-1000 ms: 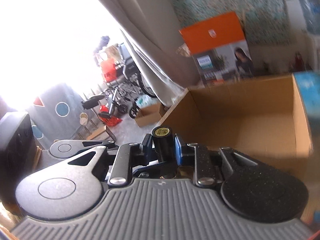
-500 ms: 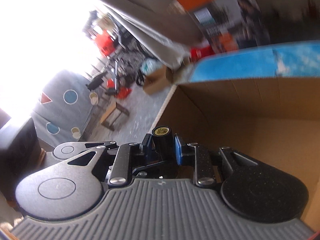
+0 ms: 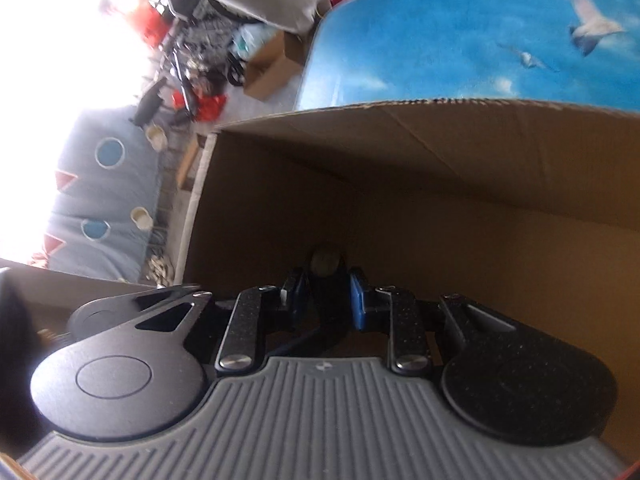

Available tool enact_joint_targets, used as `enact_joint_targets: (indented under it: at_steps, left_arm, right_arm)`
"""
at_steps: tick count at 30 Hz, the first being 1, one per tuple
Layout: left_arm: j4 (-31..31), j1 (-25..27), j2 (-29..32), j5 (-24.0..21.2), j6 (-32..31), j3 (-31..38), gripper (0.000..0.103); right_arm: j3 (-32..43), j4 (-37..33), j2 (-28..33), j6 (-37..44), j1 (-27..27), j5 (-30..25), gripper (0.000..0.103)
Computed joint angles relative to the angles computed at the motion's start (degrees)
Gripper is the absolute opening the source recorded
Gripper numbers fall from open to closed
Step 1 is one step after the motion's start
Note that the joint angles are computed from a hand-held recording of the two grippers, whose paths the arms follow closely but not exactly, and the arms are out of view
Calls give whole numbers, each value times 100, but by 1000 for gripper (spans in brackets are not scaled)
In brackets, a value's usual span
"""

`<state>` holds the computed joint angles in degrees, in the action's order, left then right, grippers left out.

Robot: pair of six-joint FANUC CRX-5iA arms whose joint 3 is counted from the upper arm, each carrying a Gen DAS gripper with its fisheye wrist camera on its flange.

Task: Organize rigid objects
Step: 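Carry the black tube into the cardboard box and open the right tool, then grasp the green-and-white tube in the pink bowl with the right tool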

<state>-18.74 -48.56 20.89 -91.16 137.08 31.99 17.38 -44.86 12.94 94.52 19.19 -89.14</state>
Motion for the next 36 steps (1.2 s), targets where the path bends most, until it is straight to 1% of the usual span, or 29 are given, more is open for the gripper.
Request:
enact_joint_targets:
  at_steps: [3, 6, 7, 8, 10, 12, 16, 19, 21, 25, 27, 28, 29, 31, 33, 35, 36]
  left_arm:
    - [-43, -27, -52, 33, 25, -14, 38]
    - [-158, -102, -85, 48, 84, 41, 42]
    - [-243, -154, -123, 63, 132, 46, 47]
    - [-344, -217, -170, 89, 163, 50, 50]
    - [-545, -363, -237, 110, 237, 100, 51]
    - [-738, -512, -306, 119, 299, 160, 52]
    - [-1222, -945, -488, 53, 563, 278, 58]
    - [-1629, -1381, -670, -24, 880, 318, 60]
    - [-1867, -1689, -765, -104, 1116, 329, 63]
    - [-2284, -2372, -847, -300, 1681, 276, 68]
    - [-2260, -2574, -875, -254, 1939, 127, 69]
    - [-2186, -2648, -879, -179, 2064, 32, 69]
    - [-2054, -2699, -891, -48, 2193, -88, 69]
    - [-1735, -2731, -910, 292, 2395, -347, 68]
    - [-1276, -2623, -964, 774, 2503, -706, 68]
    - [-721, -2462, -988, 1356, 2471, -1069, 67]
    - [-572, -2447, -947, 1499, 2489, -1136, 67]
  right_arm:
    - [45, 77, 134, -44, 129, 165, 23]
    - [68, 103, 138, -84, 200, 386, 32]
    - [56, 76, 140, -66, 182, 441, 37]
    - [12, 24, 65, -18, 157, 496, 42]
    - [-69, 44, -114, 89, 141, 628, 45]
    - [-157, 125, -333, 142, 106, 779, 46]
    - [-369, 33, -902, 308, -214, 848, 46]
    - [-666, -107, -1572, 621, -629, 802, 46]
    - [-879, -438, -2060, 962, -1111, 586, 46]
    - [-1287, -1287, -2825, 1573, -2369, -209, 46]
    - [-1536, -1711, -3123, 1863, -3215, -833, 46]
    - [-1688, -1873, -3236, 2028, -3594, -1165, 46]
    - [-1818, -1914, -3342, 2091, -3803, -1345, 46]
    - [-2146, -1752, -3572, 2262, -4001, -1569, 46]
    - [-2501, -1366, -3832, 2342, -3853, -1552, 43]
    - [-2853, -976, -4066, 2322, -3483, -1451, 36]
    - [-2954, -827, -4111, 2313, -3317, -1436, 34]
